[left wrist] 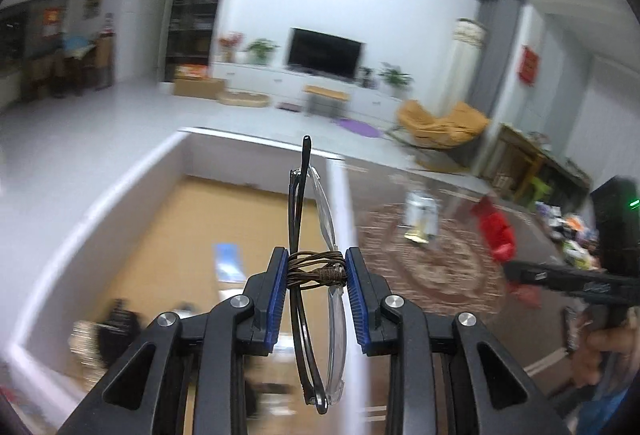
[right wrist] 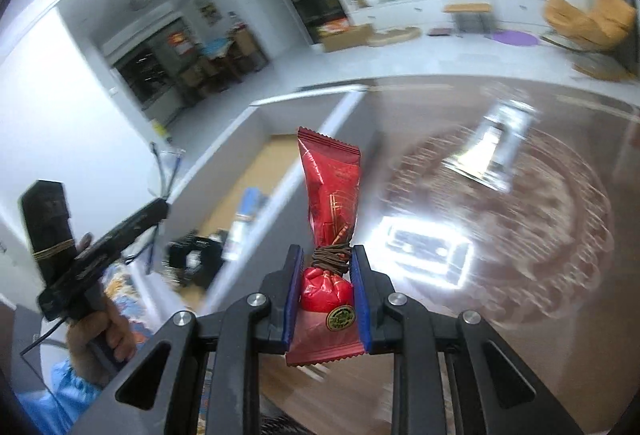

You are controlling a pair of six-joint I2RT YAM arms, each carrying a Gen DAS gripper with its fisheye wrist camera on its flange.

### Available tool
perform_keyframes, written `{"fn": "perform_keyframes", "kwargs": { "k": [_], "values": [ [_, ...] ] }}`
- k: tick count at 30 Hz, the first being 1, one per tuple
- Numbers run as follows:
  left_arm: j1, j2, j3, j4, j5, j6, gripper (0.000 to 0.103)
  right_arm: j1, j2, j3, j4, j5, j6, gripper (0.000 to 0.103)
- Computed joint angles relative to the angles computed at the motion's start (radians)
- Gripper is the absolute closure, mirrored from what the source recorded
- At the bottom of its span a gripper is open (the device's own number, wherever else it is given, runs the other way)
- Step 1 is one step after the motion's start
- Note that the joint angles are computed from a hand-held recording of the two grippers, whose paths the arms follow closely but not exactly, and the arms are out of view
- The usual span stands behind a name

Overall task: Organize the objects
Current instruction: 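Carry glasses and red packets to the bin with both grippers and release, then bring both grippers back to the table and grasp the gold tube with left gripper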

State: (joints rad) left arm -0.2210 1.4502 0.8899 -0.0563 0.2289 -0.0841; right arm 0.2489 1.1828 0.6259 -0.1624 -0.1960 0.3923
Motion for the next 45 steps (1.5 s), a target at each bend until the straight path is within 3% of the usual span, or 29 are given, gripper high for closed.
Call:
{"fn": "perform_keyframes", "kwargs": {
  "k": [6,11,12,13,15,16,22,26,34,42,45],
  "values": [
    [0.147,0.122,0.075,-0.065,-0.024,0.074,0.074,0.213,0.349,0.309,0.056,0.013,0.034,0.079],
    [0.169,0.246,0.142,-0.149,-0.107,0.078,0.07,0.319,0.692,0.588,-0.002,0.052,0.057,0.073],
    [0.167,0.27,0.152,-0.165,-0.13,0.07,0.054,0.325,0.729,0.613,-0.01,0.048,0.066,0.062],
    [0.169,0.279,0.146,-0.167,-0.144,0.063,0.029,0.331,0.752,0.621,-0.001,0.046,0.08,0.045],
    [0.164,0.27,0.109,-0.133,-0.186,0.041,0.014,0.336,0.745,0.573,0.061,0.064,0.096,0.024],
    [0.164,0.257,0.086,-0.108,-0.2,0.034,0.014,0.338,0.719,0.528,0.099,0.092,0.093,0.018],
    [0.128,0.184,0.033,-0.067,-0.246,-0.023,0.013,0.245,0.48,0.159,0.318,0.236,0.061,0.006],
    [0.051,0.158,0.035,-0.06,-0.304,-0.023,0.012,0.074,0.359,-0.074,0.387,0.29,0.038,0.005],
    [-0.099,0.149,0.093,-0.111,-0.377,-0.031,0.012,-0.356,0.284,-0.335,0.455,0.174,-0.118,0.005],
    [-0.267,0.149,0.178,-0.171,-0.502,-0.009,0.012,-0.645,0.319,-0.389,0.508,0.063,-0.278,0.005],
    [-0.331,0.179,0.249,-0.207,-0.497,-0.018,0.012,-0.696,0.351,-0.399,0.552,0.057,-0.328,0.005]
  ]
}}
